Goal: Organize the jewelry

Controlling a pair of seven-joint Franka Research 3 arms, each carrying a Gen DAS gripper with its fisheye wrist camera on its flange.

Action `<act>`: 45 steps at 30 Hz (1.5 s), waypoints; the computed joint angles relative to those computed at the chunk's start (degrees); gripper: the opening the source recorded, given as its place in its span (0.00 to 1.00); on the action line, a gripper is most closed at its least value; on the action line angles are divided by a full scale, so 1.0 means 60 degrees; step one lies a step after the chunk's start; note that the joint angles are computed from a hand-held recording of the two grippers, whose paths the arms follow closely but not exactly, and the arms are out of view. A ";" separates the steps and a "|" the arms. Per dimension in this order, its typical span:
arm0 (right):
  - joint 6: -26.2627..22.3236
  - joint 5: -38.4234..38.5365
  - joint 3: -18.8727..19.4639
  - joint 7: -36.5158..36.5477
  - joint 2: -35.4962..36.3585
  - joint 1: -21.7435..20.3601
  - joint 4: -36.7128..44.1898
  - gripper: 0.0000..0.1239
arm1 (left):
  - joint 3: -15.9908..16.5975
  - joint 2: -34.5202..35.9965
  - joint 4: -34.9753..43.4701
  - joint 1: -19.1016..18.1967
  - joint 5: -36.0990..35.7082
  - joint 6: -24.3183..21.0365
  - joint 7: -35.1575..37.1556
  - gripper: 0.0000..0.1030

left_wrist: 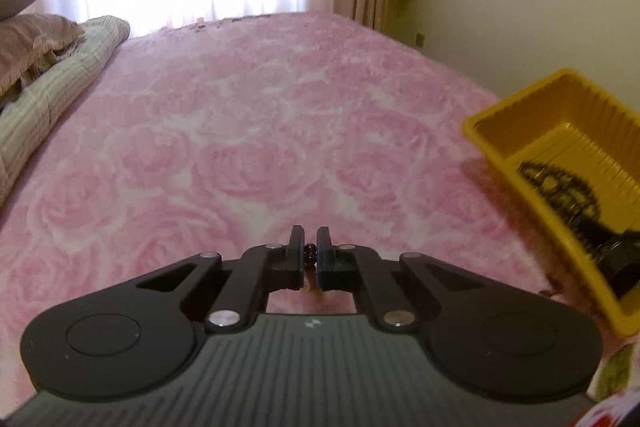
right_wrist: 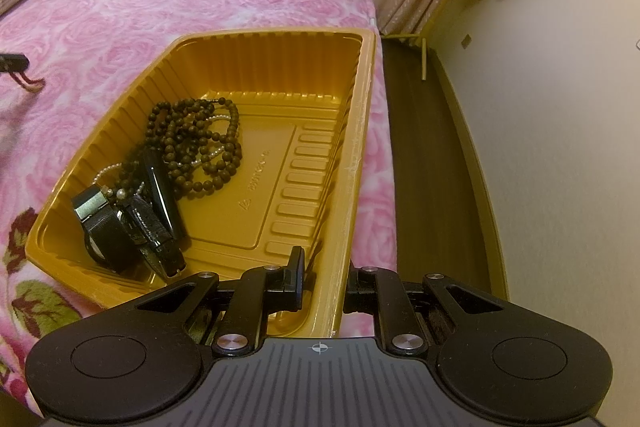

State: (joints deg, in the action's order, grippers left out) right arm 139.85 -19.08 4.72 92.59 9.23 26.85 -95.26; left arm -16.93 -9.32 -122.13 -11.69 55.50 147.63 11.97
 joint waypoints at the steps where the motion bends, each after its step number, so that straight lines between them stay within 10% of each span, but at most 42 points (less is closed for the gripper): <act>1: 0.0000 0.0000 -0.0001 0.0000 0.0000 0.0001 0.0000 0.12 | 0.0055 -0.0141 -0.0043 0.0000 -0.0065 0.0126 0.0088 0.04; 19: 0.0023 0.0021 -0.0002 -0.0031 -0.0016 -0.0010 -0.0024 0.12 | -0.0259 -0.0488 0.0977 0.0315 -0.0561 0.0655 0.1443 0.04; 45: 0.0037 0.0075 0.0002 -0.0058 -0.0032 -0.0027 -0.0042 0.12 | 0.0140 0.1546 0.3033 -0.0945 -0.0903 0.0952 0.2815 0.04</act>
